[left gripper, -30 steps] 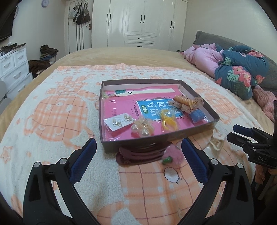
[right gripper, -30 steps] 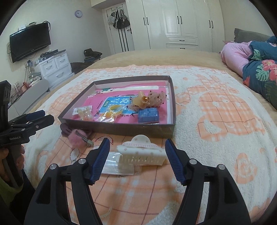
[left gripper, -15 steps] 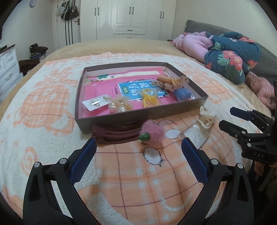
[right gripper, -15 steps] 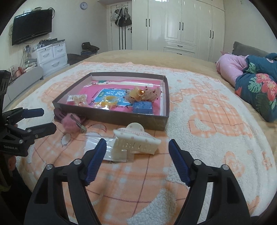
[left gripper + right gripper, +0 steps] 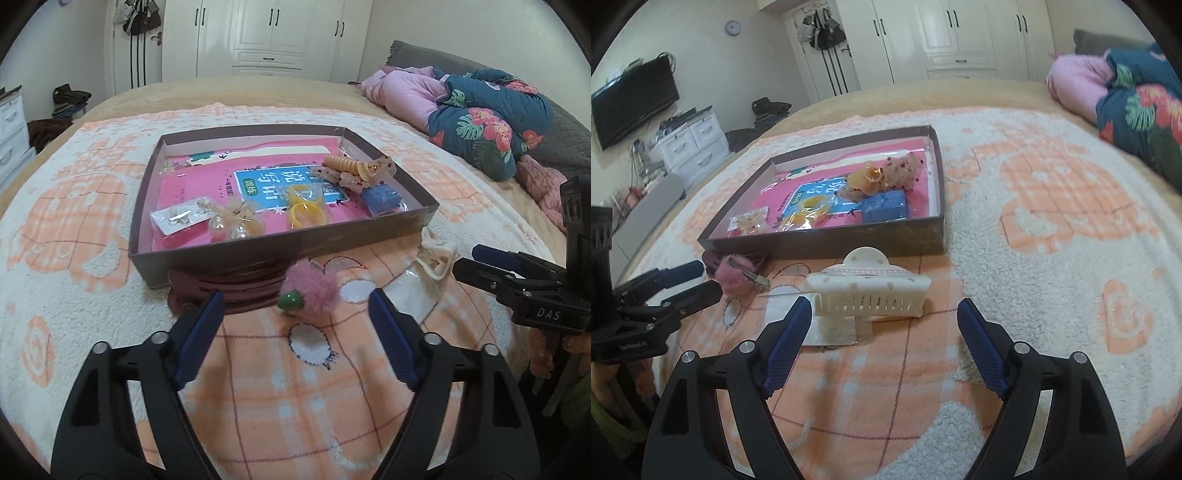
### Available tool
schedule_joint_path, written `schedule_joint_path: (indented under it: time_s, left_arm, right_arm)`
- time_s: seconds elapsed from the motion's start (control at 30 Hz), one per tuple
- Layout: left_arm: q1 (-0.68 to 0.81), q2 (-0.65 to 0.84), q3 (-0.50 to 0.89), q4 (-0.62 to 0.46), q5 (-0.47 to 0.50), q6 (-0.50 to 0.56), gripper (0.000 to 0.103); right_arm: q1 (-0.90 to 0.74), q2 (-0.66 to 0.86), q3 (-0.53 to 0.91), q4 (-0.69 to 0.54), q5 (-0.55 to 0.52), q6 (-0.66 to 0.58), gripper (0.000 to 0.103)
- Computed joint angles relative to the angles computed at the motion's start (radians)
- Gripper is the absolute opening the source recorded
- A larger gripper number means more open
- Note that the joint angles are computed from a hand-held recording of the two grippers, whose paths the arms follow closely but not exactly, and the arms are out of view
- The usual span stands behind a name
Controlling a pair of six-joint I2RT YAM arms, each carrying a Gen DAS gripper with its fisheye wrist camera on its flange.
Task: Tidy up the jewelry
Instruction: 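Grasp the white claw clip with the right tool while the left tool grasps the pink pom-pom clip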
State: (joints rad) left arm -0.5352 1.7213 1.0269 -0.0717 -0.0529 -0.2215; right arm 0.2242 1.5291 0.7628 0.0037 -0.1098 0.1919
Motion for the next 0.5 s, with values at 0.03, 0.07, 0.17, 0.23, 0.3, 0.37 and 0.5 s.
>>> schedule_joint_path:
  time_s: [0.03,0.07,0.17,0.23,0.3,0.37,0.5]
  left_arm:
    - [0.004,0.01,0.008,-0.001,0.005,-0.001,0.065]
    - [0.006,0.018,0.014,-0.002,0.009,-0.001,0.062]
    - [0.008,0.036,0.028,-0.003,0.018,0.008,0.059]
    - [0.01,0.047,0.035,0.001,0.037,0.024,0.058]
    - [0.01,0.055,0.042,0.003,0.044,0.038,0.056]
    - [0.012,0.064,0.05,0.004,0.056,0.045,0.055]
    - [0.012,0.088,0.068,-0.001,0.06,0.056,0.05]
  right_arm:
    - [-0.005,0.005,0.004,-0.002,-0.012,0.006,0.079]
    - [-0.01,0.012,0.008,-0.004,-0.024,0.013,0.079]
    - [-0.019,0.034,0.021,-0.006,-0.05,0.025,0.079]
    - [-0.026,0.049,0.032,-0.006,-0.069,0.032,0.079]
    - [-0.029,0.069,0.046,-0.003,-0.082,0.038,0.079]
    - [-0.03,0.088,0.06,-0.003,-0.092,0.041,0.079]
    - [-0.027,0.122,0.085,-0.003,-0.103,0.05,0.079]
